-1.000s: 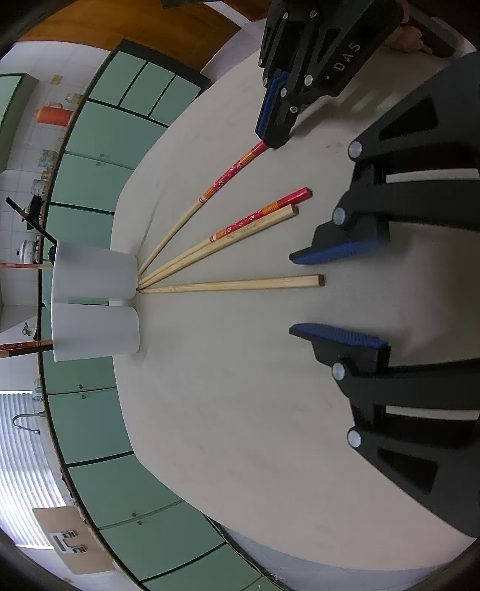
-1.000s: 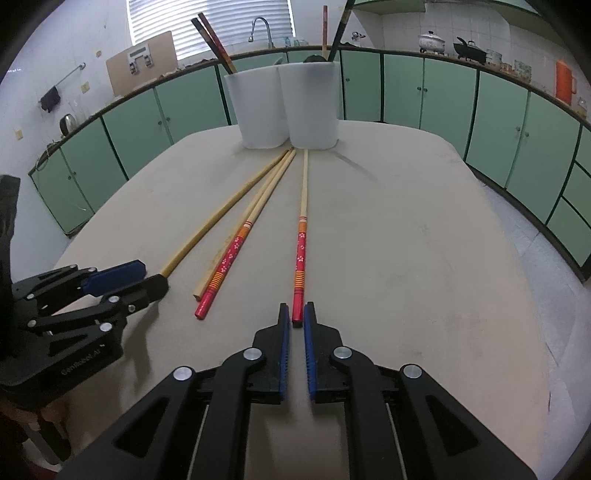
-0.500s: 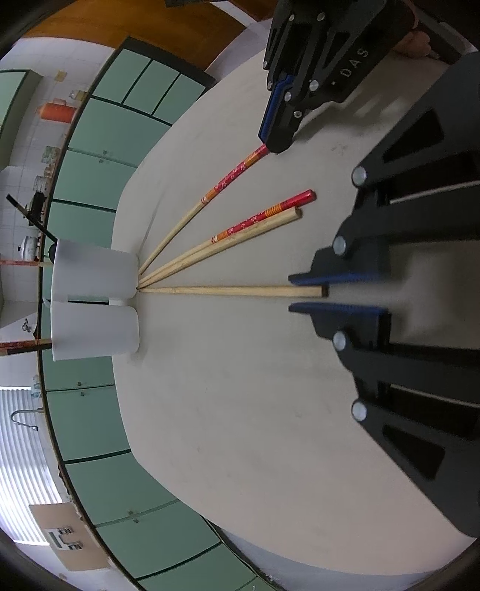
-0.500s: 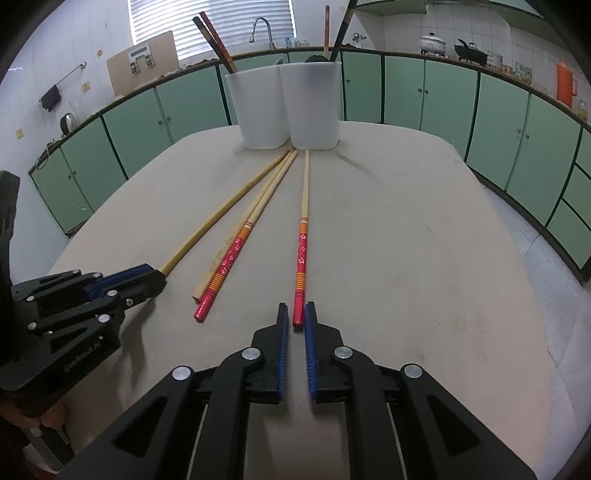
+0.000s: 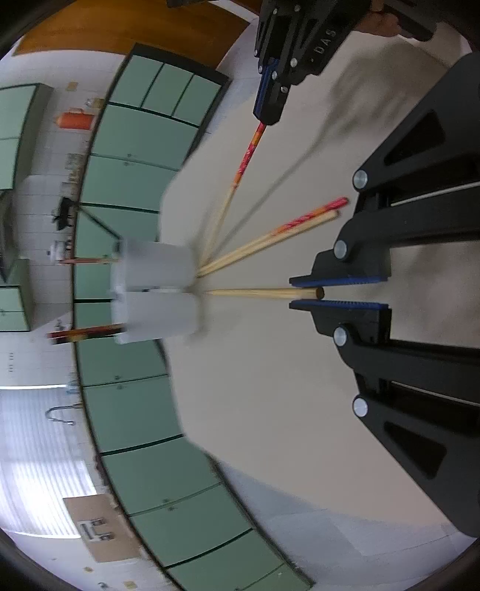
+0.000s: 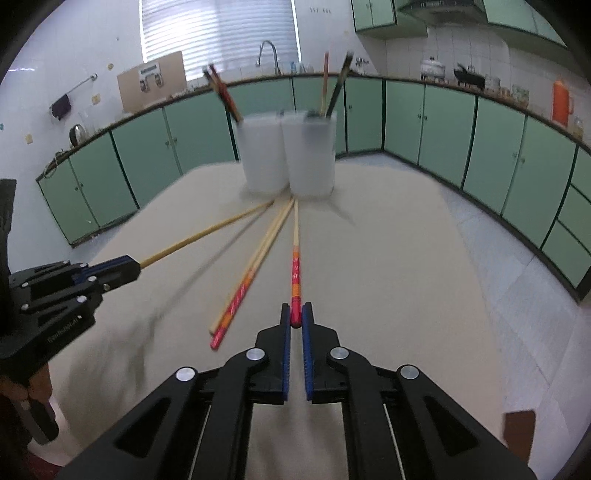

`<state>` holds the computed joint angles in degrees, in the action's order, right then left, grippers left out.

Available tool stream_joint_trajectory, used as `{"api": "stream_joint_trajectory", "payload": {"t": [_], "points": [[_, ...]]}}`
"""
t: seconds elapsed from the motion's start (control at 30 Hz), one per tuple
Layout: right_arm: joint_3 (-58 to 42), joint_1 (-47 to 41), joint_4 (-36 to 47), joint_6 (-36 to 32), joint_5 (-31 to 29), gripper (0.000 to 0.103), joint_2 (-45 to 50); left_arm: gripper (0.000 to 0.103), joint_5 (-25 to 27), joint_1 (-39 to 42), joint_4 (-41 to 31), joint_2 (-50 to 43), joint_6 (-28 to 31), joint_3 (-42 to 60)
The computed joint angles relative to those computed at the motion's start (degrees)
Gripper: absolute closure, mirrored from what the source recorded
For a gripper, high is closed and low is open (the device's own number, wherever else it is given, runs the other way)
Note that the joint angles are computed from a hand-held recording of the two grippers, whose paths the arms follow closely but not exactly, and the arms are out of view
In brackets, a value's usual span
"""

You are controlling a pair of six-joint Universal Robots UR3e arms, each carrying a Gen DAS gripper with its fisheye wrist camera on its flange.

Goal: Organize utensils
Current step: 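Lift both held chopsticks and drop them into the white holder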

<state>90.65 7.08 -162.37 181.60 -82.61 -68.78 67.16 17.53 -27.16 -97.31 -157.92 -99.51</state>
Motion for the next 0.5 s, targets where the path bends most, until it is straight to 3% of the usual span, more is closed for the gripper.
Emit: {"api": "stream_joint_trajectory", "payload": {"t": [0.23,0.5], "points": [[-3.91,-1.86,2.04,-1.64,2.0,0.097,-3.85,0.097,-3.42,1.33,-2.8,3.04,-0.74,5.78],[-15.96,-3.48,8.59,-3.69,5.8,0.097,-2.33,0.097,-8.99,2.3,-6.61,2.13,-2.54,15.9]]}}
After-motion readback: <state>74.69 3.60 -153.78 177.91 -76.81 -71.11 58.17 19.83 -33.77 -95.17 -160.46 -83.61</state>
